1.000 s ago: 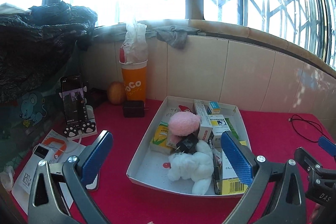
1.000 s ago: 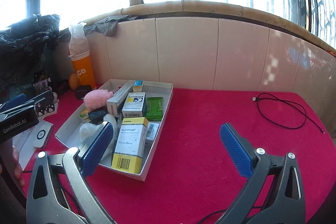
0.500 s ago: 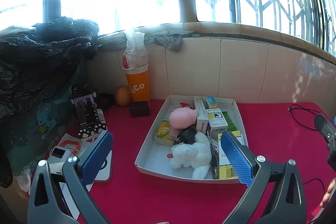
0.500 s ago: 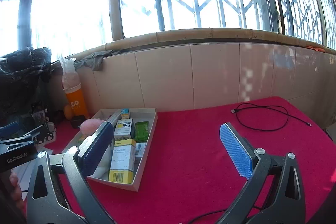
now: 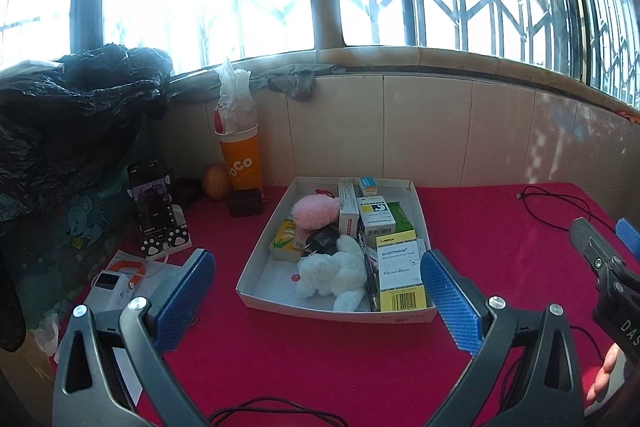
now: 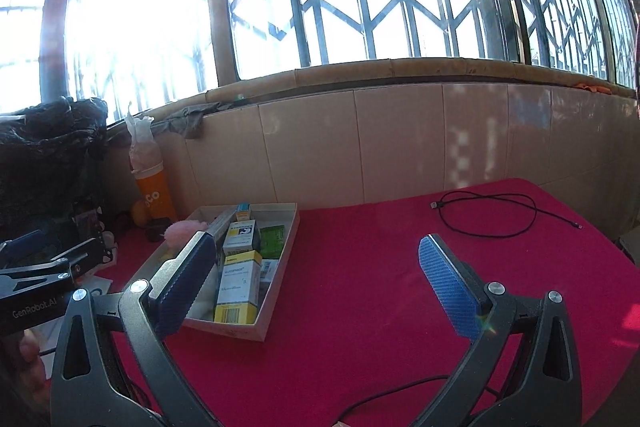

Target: Organize objects

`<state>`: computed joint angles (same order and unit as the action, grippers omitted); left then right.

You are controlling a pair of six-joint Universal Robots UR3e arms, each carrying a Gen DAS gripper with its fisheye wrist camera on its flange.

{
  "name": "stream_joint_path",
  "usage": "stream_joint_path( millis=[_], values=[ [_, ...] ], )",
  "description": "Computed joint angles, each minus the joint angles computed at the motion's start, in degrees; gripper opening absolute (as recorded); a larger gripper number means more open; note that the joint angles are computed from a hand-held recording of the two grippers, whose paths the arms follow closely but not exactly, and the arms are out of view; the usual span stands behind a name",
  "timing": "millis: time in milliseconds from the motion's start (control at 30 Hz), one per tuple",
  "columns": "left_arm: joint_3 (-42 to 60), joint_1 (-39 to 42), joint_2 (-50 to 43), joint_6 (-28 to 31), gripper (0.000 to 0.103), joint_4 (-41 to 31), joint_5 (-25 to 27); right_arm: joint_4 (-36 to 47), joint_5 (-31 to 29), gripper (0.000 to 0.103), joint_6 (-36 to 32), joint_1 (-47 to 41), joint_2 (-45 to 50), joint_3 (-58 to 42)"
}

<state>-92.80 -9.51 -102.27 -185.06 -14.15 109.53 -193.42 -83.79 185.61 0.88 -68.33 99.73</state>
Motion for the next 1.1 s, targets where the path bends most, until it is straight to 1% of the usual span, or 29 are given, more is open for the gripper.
stream_joint_path(
  millis=[67,200,267,400,700,1100],
  values=[
    [-0.22,-0.84,-0.05,-0.30,0.103,-0.01,0.97,-0.58,-1.69,0.103,-0.47,0.44,-0.48,0.87],
    [-1.39,-1.22,0.92,-1.70,0.103,-0.36,0.75,-1.80,-5.98,0.103,-1.34,1.54,-1.37,2.78],
    [-1.86,-1.44,1.54,-2.86,0.103,-0.86,1.26,-2.14,-7.08,0.103,-1.37,1.76,-1.83,3.55],
    [-3.08,-1.35,2.92,-3.98,0.103,-1.35,0.96,-2.79,-6.08,0.103,-1.23,1.05,-3.04,5.43],
    [-3.90,-2.43,3.83,-3.43,0.103,-1.85,1.48,-4.87,-2.99,0.103,-0.61,-0.65,-5.15,9.27],
    [-3.53,-1.81,3.67,-3.76,0.103,-3.35,0.49,-6.01,-1.28,0.103,-0.54,-1.46,-5.66,10.39]
  ],
)
